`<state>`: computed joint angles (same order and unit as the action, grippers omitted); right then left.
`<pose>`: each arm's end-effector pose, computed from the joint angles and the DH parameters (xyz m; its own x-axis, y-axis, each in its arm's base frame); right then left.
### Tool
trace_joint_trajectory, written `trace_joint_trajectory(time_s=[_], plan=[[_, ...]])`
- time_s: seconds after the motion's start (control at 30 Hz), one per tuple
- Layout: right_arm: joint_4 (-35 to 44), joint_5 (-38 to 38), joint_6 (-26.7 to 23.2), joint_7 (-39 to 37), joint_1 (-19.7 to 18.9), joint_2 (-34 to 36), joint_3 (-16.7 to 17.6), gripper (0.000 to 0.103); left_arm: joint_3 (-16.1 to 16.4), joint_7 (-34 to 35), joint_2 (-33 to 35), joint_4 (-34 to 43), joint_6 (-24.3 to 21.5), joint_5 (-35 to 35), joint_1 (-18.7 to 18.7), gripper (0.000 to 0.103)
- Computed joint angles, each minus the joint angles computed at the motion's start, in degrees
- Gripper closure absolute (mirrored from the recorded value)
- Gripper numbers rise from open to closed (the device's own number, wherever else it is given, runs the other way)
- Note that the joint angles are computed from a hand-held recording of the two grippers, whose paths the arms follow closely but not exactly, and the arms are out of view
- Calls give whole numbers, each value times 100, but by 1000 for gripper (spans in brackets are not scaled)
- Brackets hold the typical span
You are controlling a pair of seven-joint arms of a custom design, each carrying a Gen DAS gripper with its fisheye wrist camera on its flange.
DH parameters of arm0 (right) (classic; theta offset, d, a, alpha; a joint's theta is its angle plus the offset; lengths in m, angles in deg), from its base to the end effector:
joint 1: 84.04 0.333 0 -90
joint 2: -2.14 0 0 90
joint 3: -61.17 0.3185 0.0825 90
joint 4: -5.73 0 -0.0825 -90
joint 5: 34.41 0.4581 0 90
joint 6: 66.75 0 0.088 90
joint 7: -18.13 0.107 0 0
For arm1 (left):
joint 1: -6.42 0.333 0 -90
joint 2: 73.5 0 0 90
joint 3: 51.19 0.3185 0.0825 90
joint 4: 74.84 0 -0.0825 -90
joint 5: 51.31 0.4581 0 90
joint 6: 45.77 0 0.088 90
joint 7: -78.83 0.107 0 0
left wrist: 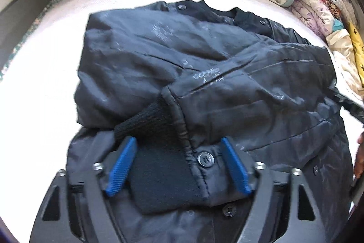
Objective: Fold large clothes
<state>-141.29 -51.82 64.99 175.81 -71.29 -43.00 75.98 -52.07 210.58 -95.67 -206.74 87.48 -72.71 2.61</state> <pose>0.3831 0.2006 0.5449 -0.4799 -0.8531 -0.2045 -0.6419 0.5004 -0.5810 0.5367 -0.0510 0.5202 -0.5758 -0.8174 0.0151 -0.7166 0.4957 -0.4907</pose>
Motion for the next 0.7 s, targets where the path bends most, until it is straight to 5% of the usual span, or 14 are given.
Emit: trace_joint_trajectory(time_s=[0.13,0.37,0.7], plan=[[263,-125,-373,-50,27,-85,124,49,8,25,-127,-39,102,64,30,16],[48,584,-856,93,380,-577,-134,47,161,75,-174,114,-6,141,124,16],[-1563,2094,-647,652,756,-2706,-607,46,582,115,261,1016,-1675,-481,626,16]])
